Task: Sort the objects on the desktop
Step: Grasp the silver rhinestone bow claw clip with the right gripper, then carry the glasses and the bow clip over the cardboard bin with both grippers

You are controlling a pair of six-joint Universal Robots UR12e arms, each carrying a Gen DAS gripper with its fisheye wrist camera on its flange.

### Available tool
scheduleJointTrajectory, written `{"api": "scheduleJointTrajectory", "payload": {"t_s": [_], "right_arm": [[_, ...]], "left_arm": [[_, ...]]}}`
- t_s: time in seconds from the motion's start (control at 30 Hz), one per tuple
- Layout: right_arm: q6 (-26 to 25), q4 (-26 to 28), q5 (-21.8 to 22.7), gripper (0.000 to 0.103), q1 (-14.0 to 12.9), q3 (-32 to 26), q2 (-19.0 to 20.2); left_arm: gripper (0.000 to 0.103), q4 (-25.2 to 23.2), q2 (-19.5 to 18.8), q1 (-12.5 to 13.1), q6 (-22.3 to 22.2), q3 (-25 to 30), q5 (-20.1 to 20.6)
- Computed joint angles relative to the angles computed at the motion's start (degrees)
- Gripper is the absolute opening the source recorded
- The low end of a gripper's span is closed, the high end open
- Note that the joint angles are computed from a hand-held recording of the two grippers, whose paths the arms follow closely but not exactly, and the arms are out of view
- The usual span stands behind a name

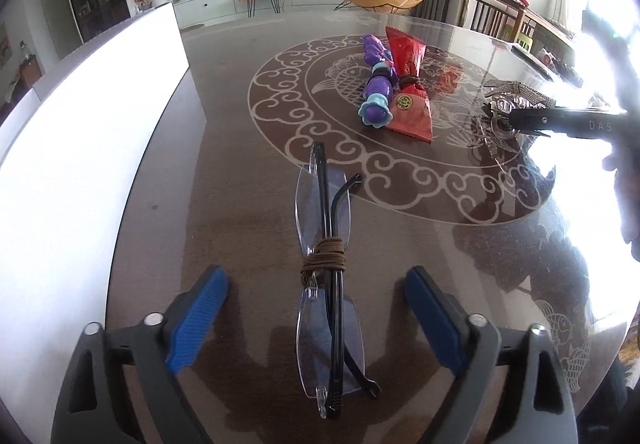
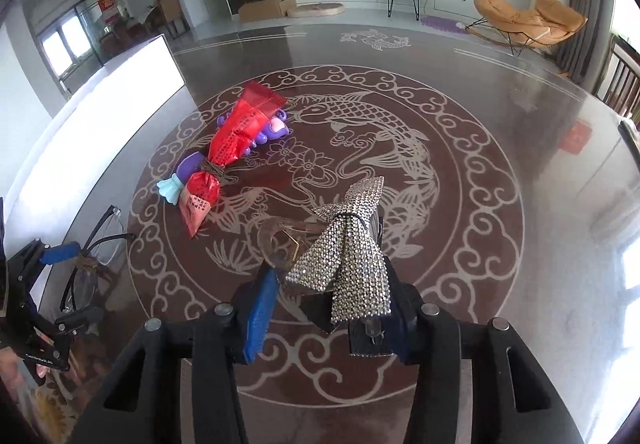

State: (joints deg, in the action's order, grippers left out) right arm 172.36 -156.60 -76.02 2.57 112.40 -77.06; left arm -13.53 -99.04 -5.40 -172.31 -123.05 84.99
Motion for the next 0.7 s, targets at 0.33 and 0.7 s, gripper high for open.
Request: {"api": "scheduleJointTrajectory", "payload": {"t_s": [0.33,0.7], "right_arm": [[0.2,1.4,3.7,0.083,-2.2,1.1,-2.8],[3.5,7.8,-12.2,0.049,3.6,-6.0,3.1]], "left_arm": [[0.012,4.5,0.5,0.3,-2.4,-1.4,-2.1],[0.012,7.9,4.0,2.2,-5.4,-5.6,-5.1]]}}
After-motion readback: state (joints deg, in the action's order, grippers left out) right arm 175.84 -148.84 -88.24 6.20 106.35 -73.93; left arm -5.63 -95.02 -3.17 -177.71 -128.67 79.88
